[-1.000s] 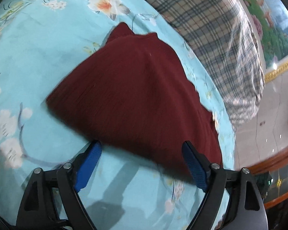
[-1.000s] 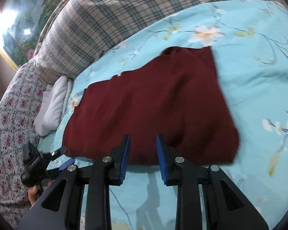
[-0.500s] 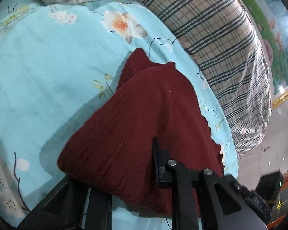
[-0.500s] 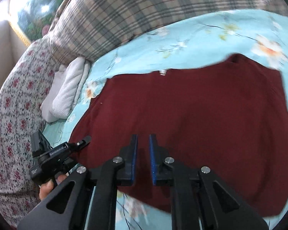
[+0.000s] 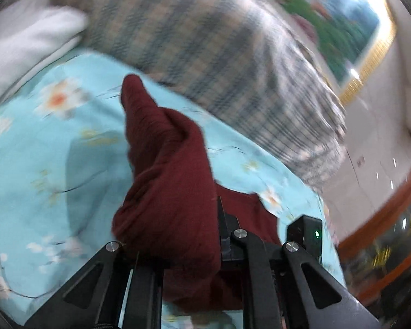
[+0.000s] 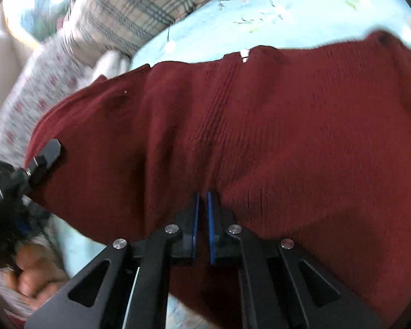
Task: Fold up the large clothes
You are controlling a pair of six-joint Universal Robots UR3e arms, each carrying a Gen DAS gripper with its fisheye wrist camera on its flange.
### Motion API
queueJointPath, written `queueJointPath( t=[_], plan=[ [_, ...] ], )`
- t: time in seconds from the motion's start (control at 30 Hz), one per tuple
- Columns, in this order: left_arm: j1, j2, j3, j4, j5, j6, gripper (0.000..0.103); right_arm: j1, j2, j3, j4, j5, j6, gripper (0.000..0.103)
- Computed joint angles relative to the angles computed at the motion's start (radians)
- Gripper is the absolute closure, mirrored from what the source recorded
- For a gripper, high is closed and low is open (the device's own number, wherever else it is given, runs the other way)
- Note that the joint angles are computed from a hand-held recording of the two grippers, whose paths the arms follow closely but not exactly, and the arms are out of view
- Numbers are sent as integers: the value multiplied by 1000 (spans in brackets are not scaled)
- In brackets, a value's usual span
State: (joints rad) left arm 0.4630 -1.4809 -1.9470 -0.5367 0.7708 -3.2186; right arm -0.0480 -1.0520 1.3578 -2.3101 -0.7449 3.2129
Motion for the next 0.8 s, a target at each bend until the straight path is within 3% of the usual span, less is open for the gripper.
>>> queueJointPath(
  t=[0.13,0.17,0.27,0.3,0.4,0.5,0.57,0.6,0.73,0.8],
  plan=[
    [-247,-93,110,49,136,-3,91,-253,-149,377,-301,242,154,93],
    [-317,-130,129,67,187,5,91,-327,-161,451,-349,322,188,86],
    [-476,-242,157,110,323,17,91,-427,-183,515,-293,419,146,60],
    [-513,-275,158,121,357,21,91,-437,-191,512,-243,436,106,60],
    [-555,-304,128,181,409,15,91,-411,-210,431,-40,382,-20,58],
    [-537,-274,80,229,390,25,91,-356,-194,333,37,295,-42,57],
    [-537,-261,67,248,400,48,91,-329,-143,255,59,282,-40,44],
    [-536,-259,66,251,405,60,91,-306,-120,195,85,252,-36,43],
    [-560,-258,56,275,437,91,91,-222,15,-56,168,167,-27,42],
    [-557,-255,53,270,431,91,91,-183,110,-208,249,123,-11,54]
  ],
)
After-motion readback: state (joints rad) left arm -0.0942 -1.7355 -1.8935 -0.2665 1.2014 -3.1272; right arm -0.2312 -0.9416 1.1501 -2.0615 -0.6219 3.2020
